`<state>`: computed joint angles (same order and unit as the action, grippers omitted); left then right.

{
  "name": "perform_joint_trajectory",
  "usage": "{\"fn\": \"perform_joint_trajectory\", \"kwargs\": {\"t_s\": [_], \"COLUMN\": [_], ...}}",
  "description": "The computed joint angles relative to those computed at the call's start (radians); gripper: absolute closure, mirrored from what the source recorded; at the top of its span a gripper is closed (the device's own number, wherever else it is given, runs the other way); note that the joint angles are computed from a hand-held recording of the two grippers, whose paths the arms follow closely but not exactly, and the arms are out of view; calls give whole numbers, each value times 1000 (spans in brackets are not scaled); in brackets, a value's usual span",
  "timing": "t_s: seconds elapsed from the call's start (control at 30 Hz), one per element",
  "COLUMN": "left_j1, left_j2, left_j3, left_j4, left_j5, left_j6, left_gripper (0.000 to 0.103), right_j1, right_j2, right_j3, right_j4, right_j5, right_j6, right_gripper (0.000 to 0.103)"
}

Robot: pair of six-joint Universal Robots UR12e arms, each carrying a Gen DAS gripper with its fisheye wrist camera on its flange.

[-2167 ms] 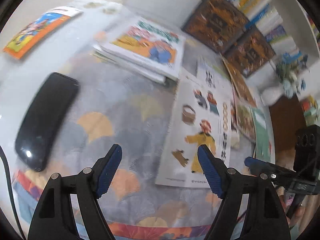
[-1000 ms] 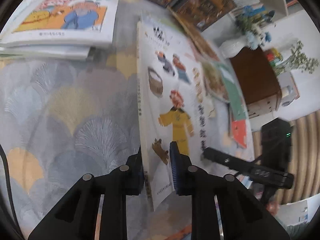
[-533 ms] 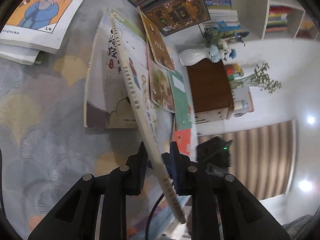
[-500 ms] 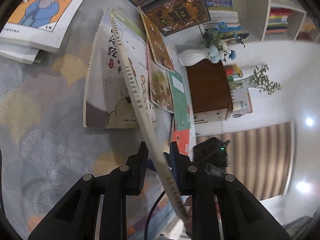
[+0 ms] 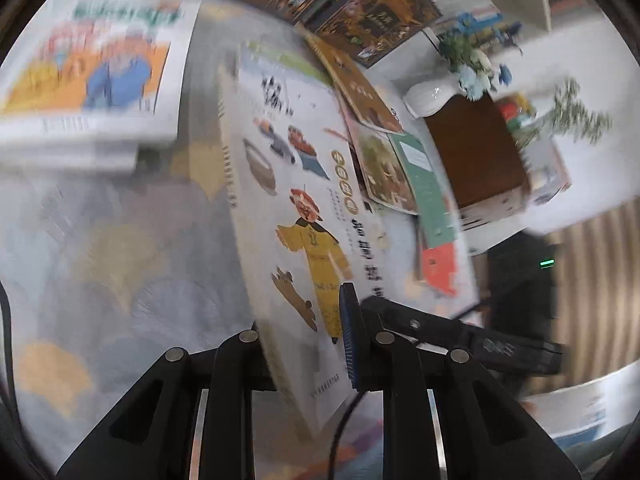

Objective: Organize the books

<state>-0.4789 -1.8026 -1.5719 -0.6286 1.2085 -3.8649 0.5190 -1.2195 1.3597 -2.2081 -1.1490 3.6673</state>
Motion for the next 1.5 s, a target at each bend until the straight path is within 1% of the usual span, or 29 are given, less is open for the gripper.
{"fn": "perform_joint_trajectory", "kwargs": {"t_s": [0.03, 0.1, 0.2, 0.27, 0.33, 0.43, 0.5, 0.57, 0.63, 0.67, 0.8, 0.87, 0.93, 1.03, 1.1, 1.17, 1.23, 1.37, 1.43, 1.5], "left_j1": [-9, -10, -10, 1, 10, 33, 43, 61, 76, 85, 123, 137, 151, 176, 182, 183, 185, 186, 185, 178], "left_j2": [4, 17, 28, 36, 38, 47, 47, 50, 52, 52, 53, 51, 52, 56, 55, 55, 57, 80, 97, 117], "left_j3": [10, 6, 16, 12, 9, -1, 0, -5, -12, -18, -45, -56, -67, -96, -97, -90, -90, -114, -132, -142], "left_j4": [-4, 15, 39, 77, 113, 160, 171, 162, 162, 163, 170, 172, 166, 196, 180, 137, 116, 83, 71, 32], "left_j5": [38, 60, 91, 88, 92, 105, 123, 154, 179, 185, 201, 210, 206, 168, 176, 190, 200, 215, 240, 285], "left_j6": [21, 37, 70, 63, 52, 42, 34, 29, 15, 3, -38, -50, -56, -98, -99, -82, -77, -88, -111, -124], "left_gripper": [85, 85, 84, 83, 83, 83, 83, 83, 83, 83, 83, 84, 84, 84, 84, 83, 83, 79, 79, 79], "right_j1": [9, 25, 39, 41, 40, 45, 57, 69, 80, 85, 94, 99, 101, 106, 109, 112, 114, 115, 115, 116], "right_j2": [-1, -4, -7, 3, 14, 46, 93, 137, 185, 219, 318, 358, 392, 452, 481, 498, 508, 528, 541, 555], "right_j3": [-14, -39, -67, -97, -116, -166, -238, -305, -376, -424, -573, -638, -695, -794, -841, -868, -881, -912, -936, -966], "right_j4": [7, 4, -3, 3, -4, -12, 13, 39, 78, 104, 208, 244, 279, 353, 390, 419, 437, 474, 517, 581], "right_j5": [-27, -76, -115, -114, -94, -70, -71, -77, -78, -74, -55, -63, -62, -71, -67, -79, -83, -88, -85, -83], "right_j6": [-32, -93, -156, -158, -148, -162, -189, -216, -240, -248, -252, -257, -255, -260, -255, -250, -242, -236, -256, -286], "right_gripper": [64, 64, 64, 64, 64, 64, 64, 63, 64, 63, 63, 63, 63, 63, 63, 63, 63, 63, 63, 63]}}
